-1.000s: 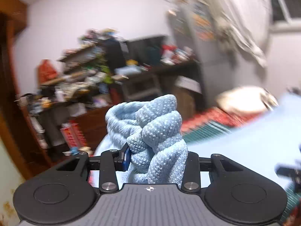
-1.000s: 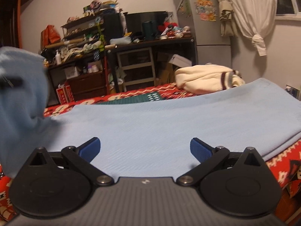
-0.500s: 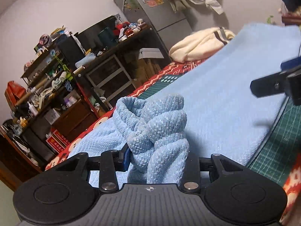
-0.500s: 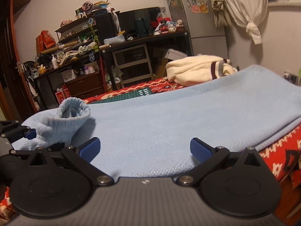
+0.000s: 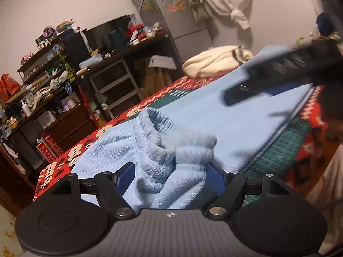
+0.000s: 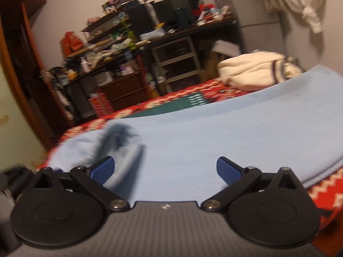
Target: Fold clothes
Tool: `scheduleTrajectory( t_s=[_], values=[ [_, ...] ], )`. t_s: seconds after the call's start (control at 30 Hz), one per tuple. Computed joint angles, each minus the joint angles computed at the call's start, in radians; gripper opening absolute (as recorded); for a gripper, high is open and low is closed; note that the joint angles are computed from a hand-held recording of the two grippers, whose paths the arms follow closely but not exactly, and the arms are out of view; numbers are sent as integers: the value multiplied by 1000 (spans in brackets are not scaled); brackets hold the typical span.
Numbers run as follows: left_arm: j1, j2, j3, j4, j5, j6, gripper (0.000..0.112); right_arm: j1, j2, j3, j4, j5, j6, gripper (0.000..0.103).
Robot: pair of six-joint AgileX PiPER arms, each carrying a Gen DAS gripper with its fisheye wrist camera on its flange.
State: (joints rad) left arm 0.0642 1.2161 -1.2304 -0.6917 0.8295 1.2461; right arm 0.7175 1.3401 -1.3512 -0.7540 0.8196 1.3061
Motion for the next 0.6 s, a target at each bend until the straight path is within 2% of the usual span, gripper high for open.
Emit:
scheduleTrajectory(
  t_s=[0.07,0.17,0.23,0.27,0.33,0.47,0.6],
  values=[
    [45,0,-16,-37,47,11,73,-28,19,-58,97,-31,-76,97],
    [115,30,-70,-64,105,-8,72,-61,87,-193,279,-26,-254,82],
    [159,57,-121,-60,145,-45,72,-77,148,-305,388,16,-374,63],
    [188,77,-157,-63,178,-67,72,-84,181,-361,438,36,-415,59],
    [252,105,-210,-85,223,-83,72,-117,230,-450,562,61,-479,43],
    [351,144,-241,-148,242,-20,72,-196,318,-573,822,65,-575,41],
    [416,236,-377,-105,347,-163,66,-230,441,-729,931,178,-557,41]
  ],
)
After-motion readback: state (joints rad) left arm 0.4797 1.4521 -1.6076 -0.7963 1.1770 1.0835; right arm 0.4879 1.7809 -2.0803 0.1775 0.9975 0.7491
